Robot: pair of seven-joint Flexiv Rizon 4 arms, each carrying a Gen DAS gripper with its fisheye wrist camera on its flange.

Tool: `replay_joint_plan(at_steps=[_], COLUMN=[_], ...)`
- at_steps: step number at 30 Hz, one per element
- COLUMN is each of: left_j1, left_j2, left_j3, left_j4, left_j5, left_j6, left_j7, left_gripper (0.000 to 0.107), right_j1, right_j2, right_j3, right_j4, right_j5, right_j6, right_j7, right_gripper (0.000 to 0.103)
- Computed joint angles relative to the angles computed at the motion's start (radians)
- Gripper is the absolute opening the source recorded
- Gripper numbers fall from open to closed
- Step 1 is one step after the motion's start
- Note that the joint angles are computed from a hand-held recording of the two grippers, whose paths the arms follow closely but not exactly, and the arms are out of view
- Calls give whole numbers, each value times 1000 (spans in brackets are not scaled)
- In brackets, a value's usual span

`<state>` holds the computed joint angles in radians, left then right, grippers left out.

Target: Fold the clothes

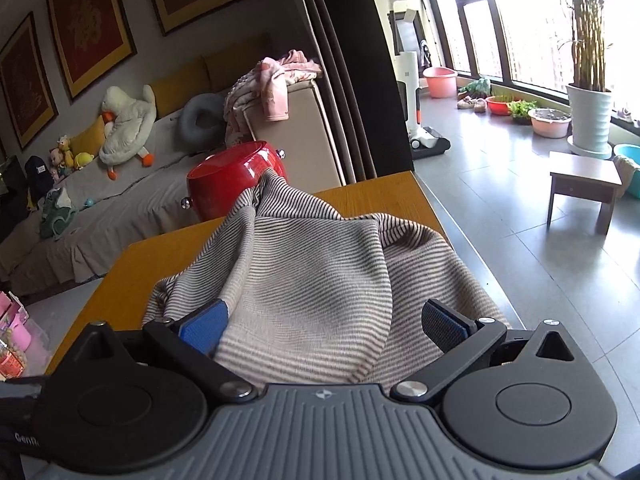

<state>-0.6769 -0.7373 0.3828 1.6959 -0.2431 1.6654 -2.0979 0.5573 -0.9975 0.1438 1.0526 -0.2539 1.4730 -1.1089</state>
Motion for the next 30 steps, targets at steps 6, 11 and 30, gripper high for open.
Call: replay_joint_plan(at_steps=[6, 11, 30], left_j1=[166, 180, 284], left_j2=[6, 20, 259], left_j3=[-205, -237, -447], left_j4=[50, 99, 525], left_j5=[5, -23, -93], left_j6=[135, 188, 370], left_j7=[71, 146, 130], left_gripper=[103, 103, 103], right_j1=[-26, -16, -244], right_j2=[-119, -88, 113], right_j3=[144, 141, 532], right_j4=[-173, -136, 172], right_j5=[107, 130, 449], right_j6=[-92, -107, -270], right_j7=[-57, -73, -645], right_gripper=[103, 103, 103])
